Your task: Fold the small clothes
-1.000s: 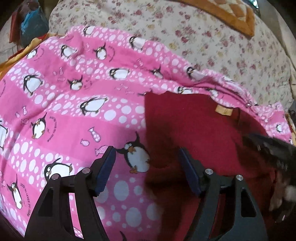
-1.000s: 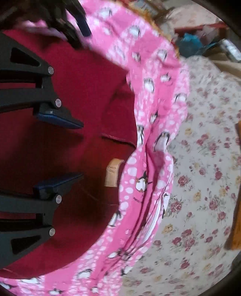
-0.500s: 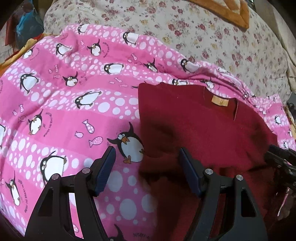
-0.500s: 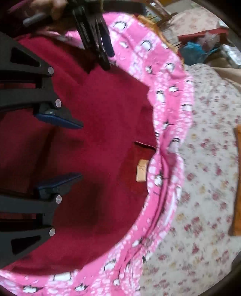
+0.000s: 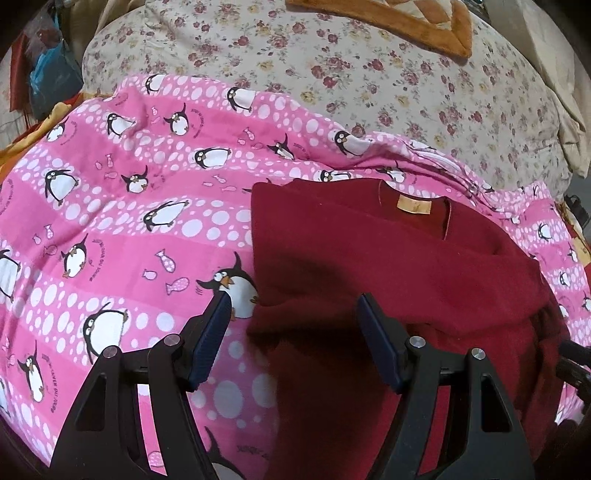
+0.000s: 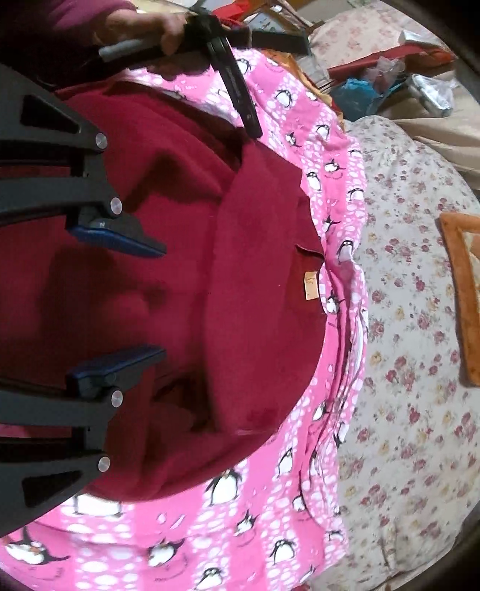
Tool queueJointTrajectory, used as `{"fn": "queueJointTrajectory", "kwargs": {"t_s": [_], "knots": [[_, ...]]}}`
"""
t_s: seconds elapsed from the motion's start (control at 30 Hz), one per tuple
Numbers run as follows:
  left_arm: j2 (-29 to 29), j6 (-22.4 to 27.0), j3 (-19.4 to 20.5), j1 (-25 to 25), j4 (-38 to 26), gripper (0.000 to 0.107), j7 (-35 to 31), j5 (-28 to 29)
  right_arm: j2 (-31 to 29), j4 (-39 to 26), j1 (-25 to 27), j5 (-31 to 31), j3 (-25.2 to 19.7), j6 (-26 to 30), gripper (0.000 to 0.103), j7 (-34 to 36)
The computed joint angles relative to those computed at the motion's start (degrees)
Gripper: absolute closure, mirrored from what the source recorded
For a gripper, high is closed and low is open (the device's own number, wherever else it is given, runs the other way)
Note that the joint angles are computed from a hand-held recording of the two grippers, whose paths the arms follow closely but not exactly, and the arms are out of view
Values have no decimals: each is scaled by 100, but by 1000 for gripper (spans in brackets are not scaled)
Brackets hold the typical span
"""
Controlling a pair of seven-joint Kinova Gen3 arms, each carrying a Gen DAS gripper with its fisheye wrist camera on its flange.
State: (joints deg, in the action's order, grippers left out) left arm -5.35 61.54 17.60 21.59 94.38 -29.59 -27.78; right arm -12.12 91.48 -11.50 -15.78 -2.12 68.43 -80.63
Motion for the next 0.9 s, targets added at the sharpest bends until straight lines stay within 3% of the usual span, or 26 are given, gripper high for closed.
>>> {"fn": "queueJointTrajectory", "kwargs": {"t_s": [0.23,0.5,0.63,0.77,0.83,0.87,0.9], "knots": [[104,-243,-22,58,-60,36,-125,169,-513,2,199,103,310,447,56,155],[577,403,-15,611,-381,36,15,-524,-634,235,583,-402,1081,964,56,318],[424,198,-178,596,-254,36,-21,-328,-541,428,670,-828,1206,1070,56,457],[304,38,-233,442,-189,36,-41,-69,-382,582,855,-744,949,999,56,252],[275,3,-223,375,-177,36,-58,11,-300,736,840,-1086,1153,991,56,427],[267,-4,-214,349,-176,36,-59,33,-259,859,837,-1309,1278,971,57,607],[255,-10,-208,324,-177,36,-54,58,-254,962,892,-1440,1305,915,65,741]]}}
